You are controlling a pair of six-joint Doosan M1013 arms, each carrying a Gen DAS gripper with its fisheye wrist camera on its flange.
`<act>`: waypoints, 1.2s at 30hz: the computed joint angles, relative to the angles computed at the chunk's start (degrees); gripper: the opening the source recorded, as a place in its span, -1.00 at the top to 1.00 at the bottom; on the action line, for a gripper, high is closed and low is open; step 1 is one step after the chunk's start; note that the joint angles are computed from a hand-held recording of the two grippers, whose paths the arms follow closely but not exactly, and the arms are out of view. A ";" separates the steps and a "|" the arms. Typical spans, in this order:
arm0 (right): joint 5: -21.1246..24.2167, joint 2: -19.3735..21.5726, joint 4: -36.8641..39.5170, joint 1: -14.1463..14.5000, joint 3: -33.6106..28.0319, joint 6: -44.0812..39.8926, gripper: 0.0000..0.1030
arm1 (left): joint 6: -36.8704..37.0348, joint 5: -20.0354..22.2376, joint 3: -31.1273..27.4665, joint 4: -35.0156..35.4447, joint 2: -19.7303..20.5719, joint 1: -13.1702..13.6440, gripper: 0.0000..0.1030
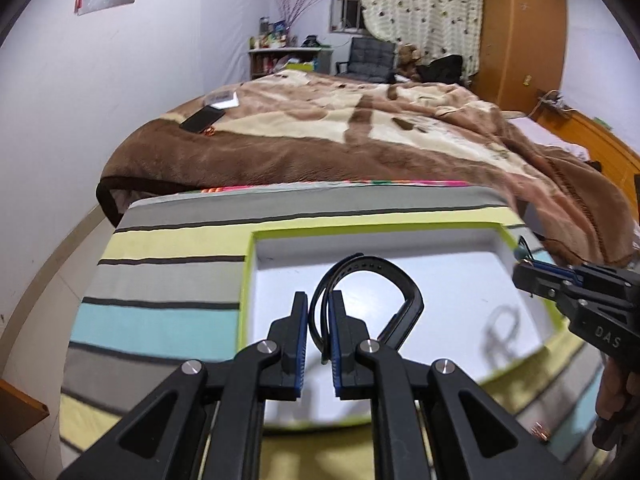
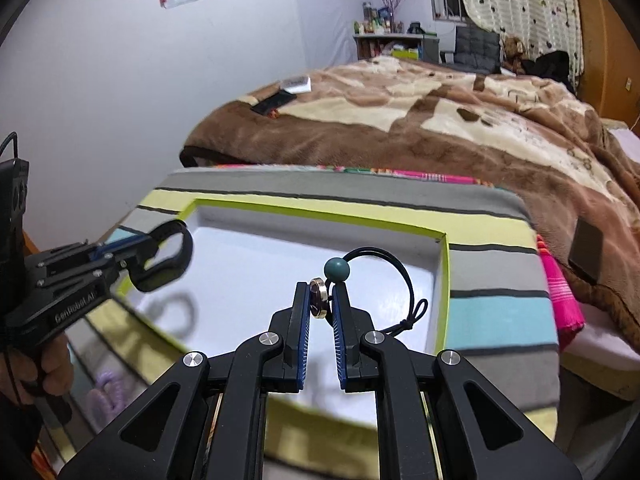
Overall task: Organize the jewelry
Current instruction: 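Carry the black band and the teal-bead hair tie into the green box with both tools, then open both tools to release the items inside the box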
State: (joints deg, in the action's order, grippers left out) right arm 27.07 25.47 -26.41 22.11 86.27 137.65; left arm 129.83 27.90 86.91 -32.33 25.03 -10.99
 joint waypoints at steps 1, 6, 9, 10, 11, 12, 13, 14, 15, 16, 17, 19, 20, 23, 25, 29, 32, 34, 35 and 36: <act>0.09 0.48 1.85 -0.38 -0.44 -1.71 0.78 | -1.64 0.27 -0.87 1.38 0.75 -0.04 0.80; 2.43 2.98 6.35 -1.70 -3.03 -5.78 0.78 | -8.99 0.79 -3.81 8.66 3.33 -0.55 0.80; 3.51 3.78 6.78 -2.17 -3.75 -5.85 0.78 | -10.71 1.22 -4.71 10.31 4.20 -0.71 0.79; 3.68 3.92 7.01 -2.30 -3.83 -5.78 0.78 | -11.16 1.32 -4.98 10.71 4.48 -0.77 0.79; 3.80 4.14 7.31 -2.48 -4.03 -5.90 0.78 | -11.52 1.45 -5.22 11.02 4.74 -0.80 0.79; 3.81 4.21 7.48 -2.59 -4.02 -5.76 0.78 | -11.98 1.61 -5.39 11.36 4.97 -0.83 0.79; 3.88 4.35 7.77 -2.69 -4.16 -5.75 0.78 | -12.40 1.87 -5.59 11.66 5.22 -0.85 0.78; 3.95 4.52 8.24 -2.78 -4.37 -6.06 0.78 | -12.77 2.21 -5.79 11.87 5.43 -0.83 0.77; 3.80 4.52 8.72 -2.84 -4.37 -6.62 0.77 | -12.54 2.34 -5.95 11.51 5.56 -0.80 0.76; 3.56 4.48 8.71 -2.85 -4.28 -6.89 0.76 | -12.25 2.50 -6.10 11.02 5.63 -0.75 0.75; 3.63 4.53 8.52 -2.82 -4.34 -6.80 0.73 | -11.70 2.41 -6.19 10.26 5.68 -0.67 0.75; 3.11 4.55 8.77 -2.84 -4.31 -6.95 0.68 | -10.89 2.44 -6.17 9.45 5.62 -0.56 0.75; 2.96 4.48 8.79 -2.81 -4.25 -6.92 0.64 | -10.55 2.25 -6.03 9.16 5.51 -0.52 0.75; 2.54 3.99 7.82 -2.48 -3.74 -6.27 0.37 | -7.88 2.02 -5.48 6.37 5.04 -0.13 0.68; 2.06 3.40 6.94 -2.18 -3.12 -5.42 0.34 | -6.30 1.74 -4.95 4.56 4.52 0.04 0.51; 0.66 1.47 3.36 -1.37 -1.19 -1.42 0.34 | -1.38 0.50 -2.79 0.09 2.57 0.44 0.51; -0.92 -0.66 -1.65 -0.46 1.14 4.06 0.34 | 3.43 -0.65 -0.32 -4.26 0.50 0.91 0.51; -1.60 -2.03 -5.80 0.25 2.70 8.47 0.34 | 7.90 -1.50 1.67 -8.21 -1.12 1.26 0.51; -2.31 -3.04 -8.20 0.72 3.94 11.03 0.34 | 9.92 -1.93 2.67 -10.05 -1.93 1.41 0.51; -2.63 -3.61 -9.78 1.12 4.63 12.72 0.34 | 11.93 -2.16 3.67 -11.92 -2.77 1.59 0.51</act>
